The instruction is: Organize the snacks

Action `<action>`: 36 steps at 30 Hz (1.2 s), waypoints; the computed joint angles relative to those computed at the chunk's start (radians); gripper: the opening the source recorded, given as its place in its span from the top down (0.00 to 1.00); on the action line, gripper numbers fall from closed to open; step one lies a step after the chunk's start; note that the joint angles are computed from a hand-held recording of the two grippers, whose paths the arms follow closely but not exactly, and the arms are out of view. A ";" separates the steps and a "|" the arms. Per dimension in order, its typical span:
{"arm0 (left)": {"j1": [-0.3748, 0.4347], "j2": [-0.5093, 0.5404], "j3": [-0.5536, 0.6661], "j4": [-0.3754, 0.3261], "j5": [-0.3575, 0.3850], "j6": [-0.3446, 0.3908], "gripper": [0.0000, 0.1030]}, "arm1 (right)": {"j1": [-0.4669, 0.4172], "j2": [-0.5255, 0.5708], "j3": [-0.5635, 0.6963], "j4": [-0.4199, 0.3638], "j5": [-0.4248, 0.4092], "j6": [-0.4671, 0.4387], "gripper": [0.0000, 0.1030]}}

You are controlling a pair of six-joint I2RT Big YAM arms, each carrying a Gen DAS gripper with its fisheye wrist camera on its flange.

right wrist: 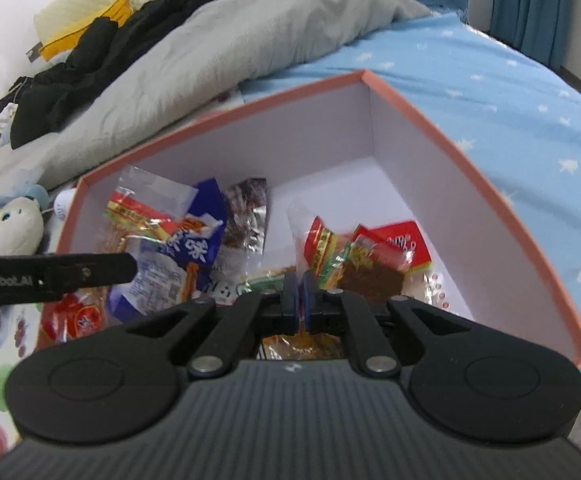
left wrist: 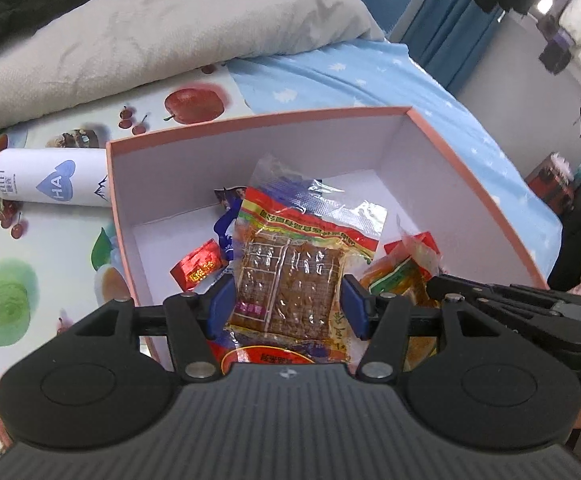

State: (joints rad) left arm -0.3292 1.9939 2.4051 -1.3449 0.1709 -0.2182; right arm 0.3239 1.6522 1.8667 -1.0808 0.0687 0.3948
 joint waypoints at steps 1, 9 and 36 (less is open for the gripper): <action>-0.001 0.005 0.009 -0.008 -0.001 0.001 0.30 | 0.000 0.002 0.002 -0.004 -0.002 0.001 0.92; 0.006 -0.036 -0.007 -0.013 0.004 -0.025 0.20 | 0.008 -0.053 -0.028 0.036 0.025 0.032 0.25; -0.026 -0.520 -0.285 0.185 -0.089 0.013 0.20 | 0.186 -0.291 0.061 0.005 0.299 0.020 0.25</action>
